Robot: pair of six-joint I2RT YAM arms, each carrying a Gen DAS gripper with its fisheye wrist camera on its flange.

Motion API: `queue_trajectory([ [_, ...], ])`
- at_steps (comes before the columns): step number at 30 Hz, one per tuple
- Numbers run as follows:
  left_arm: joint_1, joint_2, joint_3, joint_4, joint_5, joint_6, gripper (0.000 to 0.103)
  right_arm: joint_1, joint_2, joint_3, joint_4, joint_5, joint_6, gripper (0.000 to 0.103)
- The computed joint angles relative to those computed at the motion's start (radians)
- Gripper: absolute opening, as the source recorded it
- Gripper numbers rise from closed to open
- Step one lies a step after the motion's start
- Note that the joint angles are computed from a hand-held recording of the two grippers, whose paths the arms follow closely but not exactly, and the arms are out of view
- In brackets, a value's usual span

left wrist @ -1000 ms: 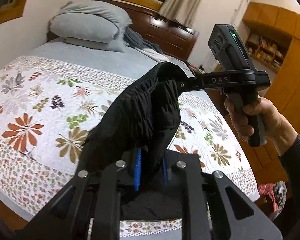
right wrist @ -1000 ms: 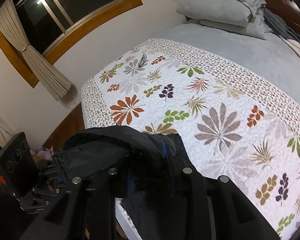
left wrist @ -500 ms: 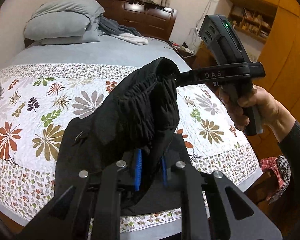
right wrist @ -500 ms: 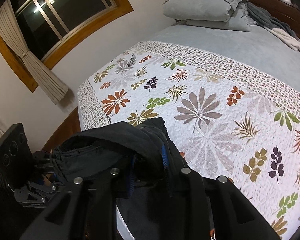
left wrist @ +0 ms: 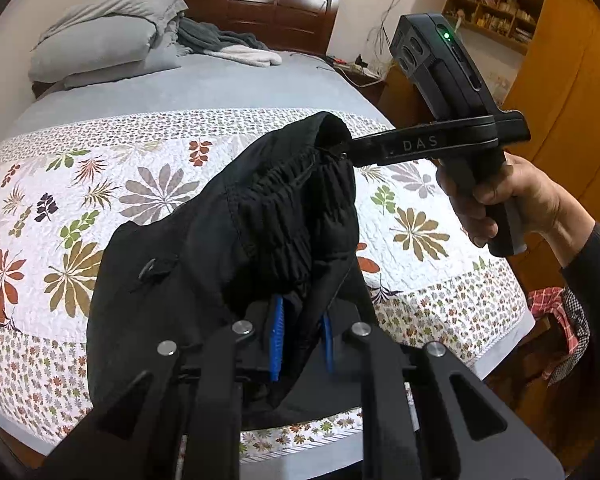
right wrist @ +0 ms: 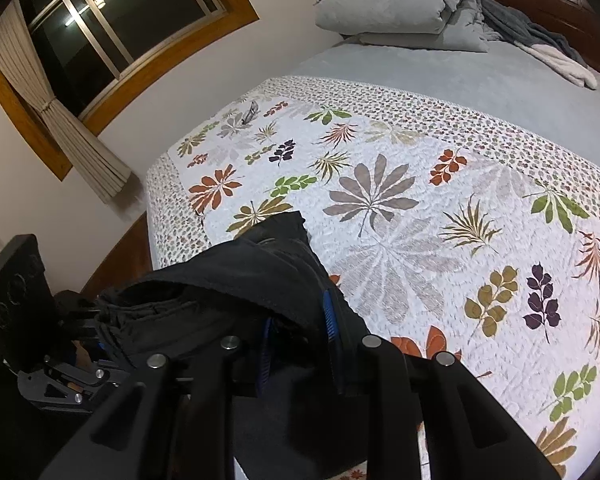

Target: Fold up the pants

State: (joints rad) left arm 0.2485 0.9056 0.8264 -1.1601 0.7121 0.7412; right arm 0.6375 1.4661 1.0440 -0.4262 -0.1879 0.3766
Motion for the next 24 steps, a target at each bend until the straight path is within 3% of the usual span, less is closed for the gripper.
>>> queue_trajectory([
  [15,-0.267,-0.094,-0.087,0.107,-0.157,-0.185,0.013,-0.020,-0.117,-0.169,0.036,0.025,-0.055,0.023],
  [24,-0.473,-0.137,-0.157,0.187,-0.319,-0.298,0.014,-0.032,-0.162,-0.297,0.126,0.028,-0.094,0.022],
])
